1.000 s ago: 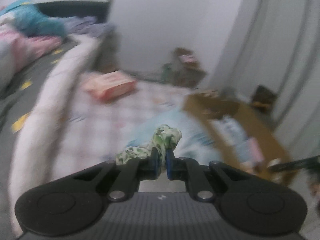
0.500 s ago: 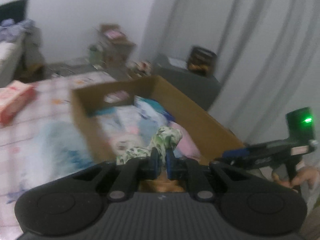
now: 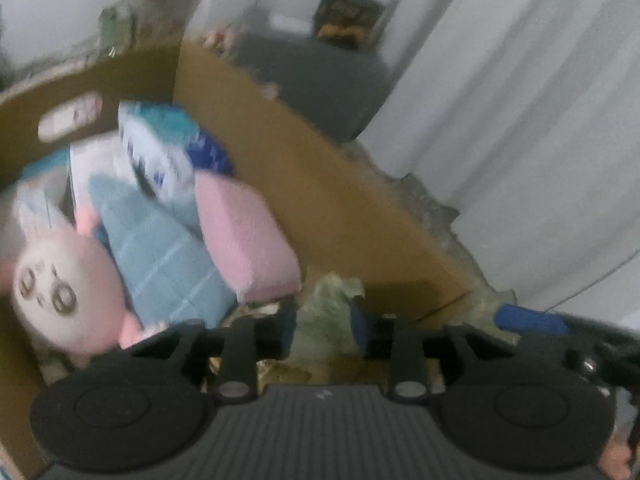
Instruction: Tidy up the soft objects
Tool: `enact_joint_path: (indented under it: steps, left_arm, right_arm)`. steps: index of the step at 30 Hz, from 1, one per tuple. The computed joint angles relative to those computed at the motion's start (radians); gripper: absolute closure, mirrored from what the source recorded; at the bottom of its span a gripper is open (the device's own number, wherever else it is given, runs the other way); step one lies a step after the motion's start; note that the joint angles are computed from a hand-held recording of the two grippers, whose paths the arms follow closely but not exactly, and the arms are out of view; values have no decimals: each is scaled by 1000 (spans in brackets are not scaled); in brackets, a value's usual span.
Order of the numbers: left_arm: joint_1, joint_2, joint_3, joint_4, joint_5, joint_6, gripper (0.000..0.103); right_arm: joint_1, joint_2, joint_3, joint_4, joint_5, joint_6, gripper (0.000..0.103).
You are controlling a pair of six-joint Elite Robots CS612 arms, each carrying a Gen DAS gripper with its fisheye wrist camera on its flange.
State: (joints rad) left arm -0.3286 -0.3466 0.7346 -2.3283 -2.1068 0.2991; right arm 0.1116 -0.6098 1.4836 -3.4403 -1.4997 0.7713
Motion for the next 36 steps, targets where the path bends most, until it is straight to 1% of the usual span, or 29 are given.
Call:
enact_joint_path:
  steps: [2, 4, 5, 7, 8, 11, 13, 14, 15, 16, 18, 19, 21, 23, 24, 26, 28, 32, 34, 36]
  left_arm:
    - [6, 7, -13, 27, -20, -42, 62]
    - [14, 0, -5, 15, -36, -59, 54]
    - [18, -14, 21, -21, -29, -64, 53]
    - [23, -44, 72, -94, -12, -72, 44]
    - [27, -59, 98, -132, -9, -75, 43]
    - [47, -111, 195, -255, -11, -71, 33]
    - [56, -145, 258, -336, -2, -63, 19]
    - [62, -162, 297, -393, 8, -59, 15]
    - [66, -177, 330, -443, 27, -59, 8]
    - [70, -192, 365, -493, 56, -63, 3]
    - [74, -216, 421, -588, 131, -89, 0]
    - [75, -226, 445, -624, 165, -105, 0]
    - [80, -245, 493, -689, 242, -152, 0]
    - [83, -258, 525, -715, 319, -214, 0]
    - [84, -265, 542, -721, 356, -247, 0]
    - [87, -275, 569, -727, 408, -292, 0]
    - [90, -280, 593, -741, 442, -309, 0]
    - [90, -287, 634, -775, 520, -303, 0]
    - [88, -293, 651, -778, 538, -313, 0]
    - [89, -293, 665, -800, 537, -321, 0]
  right_arm:
    - [1, 4, 18, -29, -2, 42, 32]
    - [1, 11, 33, -59, -4, 88, 32]
    - [2, 15, 38, -73, -9, 107, 32]
    - [6, 24, 45, -109, -27, 146, 31]
    - [9, 29, 48, -127, -34, 161, 31]
    - [23, 41, 47, -171, -70, 196, 29]
    - [38, 45, 38, -170, -110, 189, 26]
    - [48, 46, 31, -161, -134, 169, 24]
    - [57, 45, 26, -149, -154, 145, 23]
    - [65, 43, 19, -135, -169, 119, 21]
    - [83, 40, 0, -99, -189, 47, 18]
    - [90, 37, -9, -82, -193, 12, 14]
    - [104, 34, -28, -45, -193, -67, 12]
    - [119, 32, -47, -11, -191, -153, 3]
    - [127, 32, -56, 4, -192, -185, 1]
    - [142, 28, -69, 42, -199, -232, 1]
    - [154, 27, -86, 94, -202, -265, 1]
    - [172, 25, -109, 171, -199, -307, 1]
    - [181, 23, -115, 195, -210, -325, 1]
    - [187, 24, -123, 215, -218, -343, 1]
